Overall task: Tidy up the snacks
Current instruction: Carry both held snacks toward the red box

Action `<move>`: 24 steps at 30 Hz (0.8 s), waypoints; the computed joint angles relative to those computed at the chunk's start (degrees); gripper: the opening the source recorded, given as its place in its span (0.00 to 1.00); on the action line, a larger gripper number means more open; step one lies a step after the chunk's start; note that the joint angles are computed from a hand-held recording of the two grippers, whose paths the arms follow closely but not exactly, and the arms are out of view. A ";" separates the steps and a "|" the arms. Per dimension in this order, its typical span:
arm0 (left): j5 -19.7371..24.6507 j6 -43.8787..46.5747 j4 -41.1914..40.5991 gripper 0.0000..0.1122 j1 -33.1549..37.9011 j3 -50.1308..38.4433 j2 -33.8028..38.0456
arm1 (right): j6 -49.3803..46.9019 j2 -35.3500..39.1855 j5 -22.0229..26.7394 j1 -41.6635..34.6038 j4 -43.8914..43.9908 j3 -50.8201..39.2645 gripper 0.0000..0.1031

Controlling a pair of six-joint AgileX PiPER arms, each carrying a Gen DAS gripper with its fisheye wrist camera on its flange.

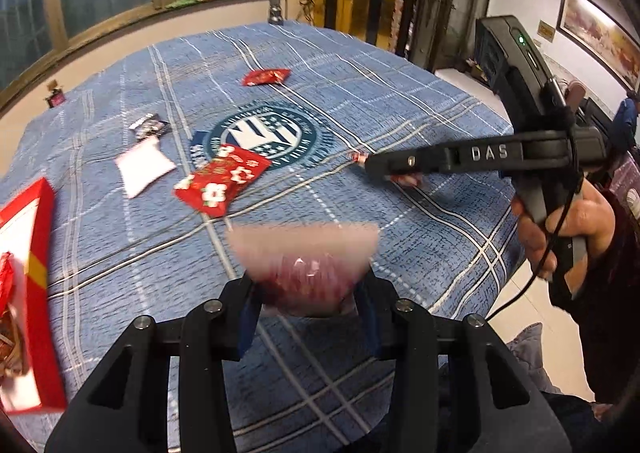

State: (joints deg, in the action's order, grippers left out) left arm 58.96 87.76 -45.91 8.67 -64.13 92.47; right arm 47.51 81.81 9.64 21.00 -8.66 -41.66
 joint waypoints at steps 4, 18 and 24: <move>2.14 1.10 -1.51 0.36 3.47 -1.30 0.25 | -2.11 3.21 0.52 3.66 2.64 -4.06 0.33; 8.00 2.90 -4.43 0.36 12.50 -6.69 6.27 | 19.46 5.80 5.41 9.50 -17.54 -9.04 0.33; 9.17 2.33 -5.00 0.41 13.62 -8.12 8.09 | 24.97 4.42 6.12 9.47 -21.99 -7.14 0.33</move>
State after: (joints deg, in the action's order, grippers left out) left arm 68.13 90.09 -50.91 22.29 -72.25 100.57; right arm 72.48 86.23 15.76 30.47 -30.65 -48.79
